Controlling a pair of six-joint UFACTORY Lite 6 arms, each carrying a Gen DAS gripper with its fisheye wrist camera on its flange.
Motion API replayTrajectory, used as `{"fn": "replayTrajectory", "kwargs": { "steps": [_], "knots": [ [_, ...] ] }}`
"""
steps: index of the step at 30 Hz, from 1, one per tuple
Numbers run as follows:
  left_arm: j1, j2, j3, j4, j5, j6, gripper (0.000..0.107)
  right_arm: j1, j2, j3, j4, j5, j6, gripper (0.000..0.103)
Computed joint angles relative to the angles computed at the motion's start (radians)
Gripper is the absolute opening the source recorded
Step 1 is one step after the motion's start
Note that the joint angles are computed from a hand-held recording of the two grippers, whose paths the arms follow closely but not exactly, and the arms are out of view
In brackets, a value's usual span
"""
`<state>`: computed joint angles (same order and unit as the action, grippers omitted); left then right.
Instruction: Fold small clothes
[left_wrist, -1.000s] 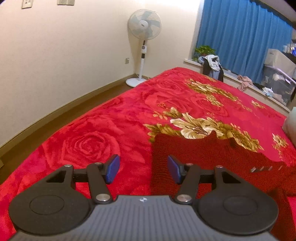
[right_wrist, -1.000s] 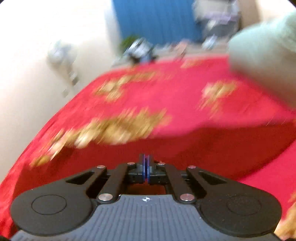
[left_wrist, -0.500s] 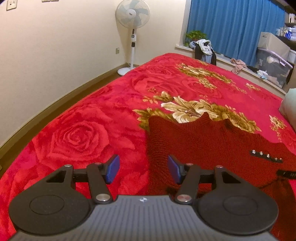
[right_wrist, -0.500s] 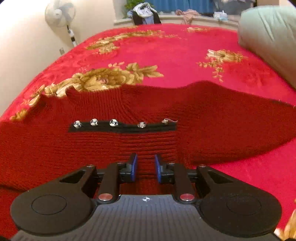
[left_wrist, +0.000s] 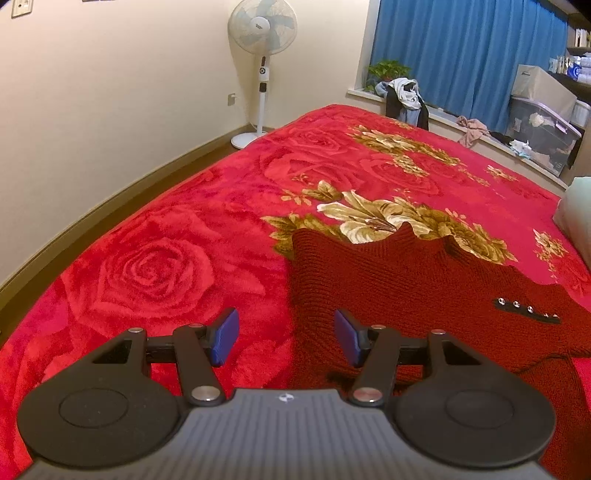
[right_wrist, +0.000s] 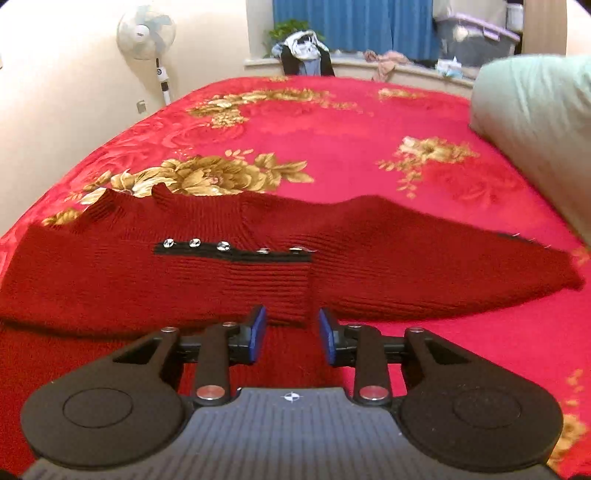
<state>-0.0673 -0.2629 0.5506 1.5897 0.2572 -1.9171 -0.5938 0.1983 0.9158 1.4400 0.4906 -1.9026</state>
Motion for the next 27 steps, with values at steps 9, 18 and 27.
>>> {"fn": "replayTrajectory", "kwargs": {
  "steps": [9, 18, 27],
  "knots": [
    [-0.004, 0.001, 0.000, -0.011, -0.010, 0.013, 0.063, -0.428, -0.048, 0.070, -0.249, 0.326, 0.040, 0.038],
    [-0.042, 0.045, 0.004, 0.048, 0.014, -0.041, 0.063, -0.571, 0.187, 0.191, -0.163, 0.310, -0.075, 0.039],
    [-0.085, 0.094, 0.006, 0.127, 0.046, -0.111, 0.064, -0.477, 0.380, 0.398, -0.117, 0.282, 0.089, 0.039]
  ]
}}
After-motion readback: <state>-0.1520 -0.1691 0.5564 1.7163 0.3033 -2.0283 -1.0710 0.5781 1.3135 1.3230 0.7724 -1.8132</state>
